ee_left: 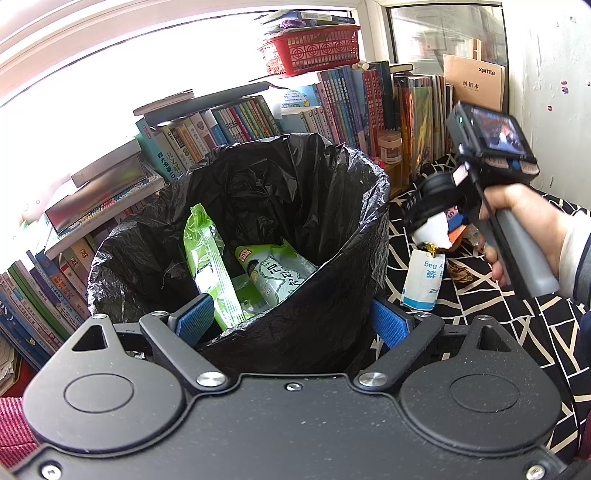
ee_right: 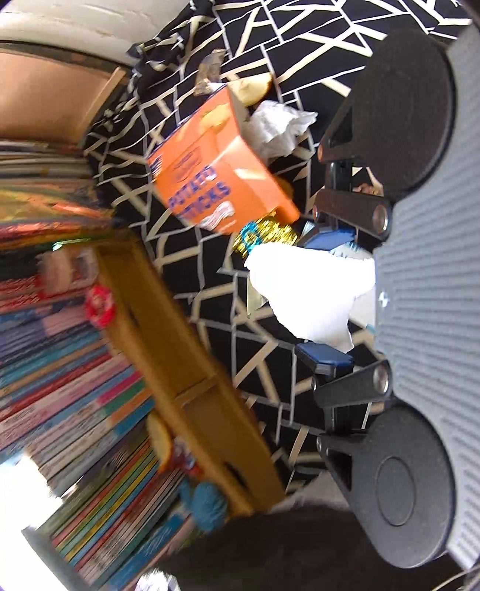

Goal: Collect trash
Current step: 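Carry the white tissue with the right gripper into the trash bag and release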

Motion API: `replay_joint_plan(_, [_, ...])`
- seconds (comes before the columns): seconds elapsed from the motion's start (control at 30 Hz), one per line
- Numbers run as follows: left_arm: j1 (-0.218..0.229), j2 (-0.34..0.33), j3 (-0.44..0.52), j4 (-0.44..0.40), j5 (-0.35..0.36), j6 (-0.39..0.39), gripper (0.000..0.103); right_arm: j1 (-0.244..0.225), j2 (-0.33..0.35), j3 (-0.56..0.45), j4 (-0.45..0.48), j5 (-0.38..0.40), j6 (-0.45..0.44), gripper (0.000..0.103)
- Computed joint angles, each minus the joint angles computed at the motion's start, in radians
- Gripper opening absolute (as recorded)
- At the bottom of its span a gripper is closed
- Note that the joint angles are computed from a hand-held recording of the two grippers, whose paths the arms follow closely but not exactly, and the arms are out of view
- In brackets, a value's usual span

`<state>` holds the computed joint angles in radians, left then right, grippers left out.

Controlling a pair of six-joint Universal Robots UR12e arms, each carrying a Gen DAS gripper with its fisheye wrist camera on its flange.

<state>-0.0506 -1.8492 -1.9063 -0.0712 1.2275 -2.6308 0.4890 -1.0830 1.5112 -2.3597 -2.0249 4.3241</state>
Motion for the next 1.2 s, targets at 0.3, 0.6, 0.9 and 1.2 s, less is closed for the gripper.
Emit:
replay_joint_plan(0.3, [0.0, 0.0, 0.0, 0.0, 0.0, 0.0, 0.09, 0.017, -0.006, -0.009, -0.104, -0.035, -0.05, 0.058])
replay_joint_plan(0.6, [0.0, 0.0, 0.0, -0.001, -0.001, 0.0, 0.09, 0.048, -0.009, -0.03, -0.192, -0.153, -0.119, 0.058])
replay_joint_plan(0.9, [-0.002, 0.0, -0.003, 0.004, 0.002, 0.001, 0.09, 0.073, -0.022, -0.013, -0.512, -0.153, -0.297, 0.058])
replay_joint_plan(1.2, [-0.002, 0.0, -0.003, 0.003, 0.001, 0.002, 0.09, 0.085, 0.015, -0.052, -0.677, 0.018, -0.448, 0.059])
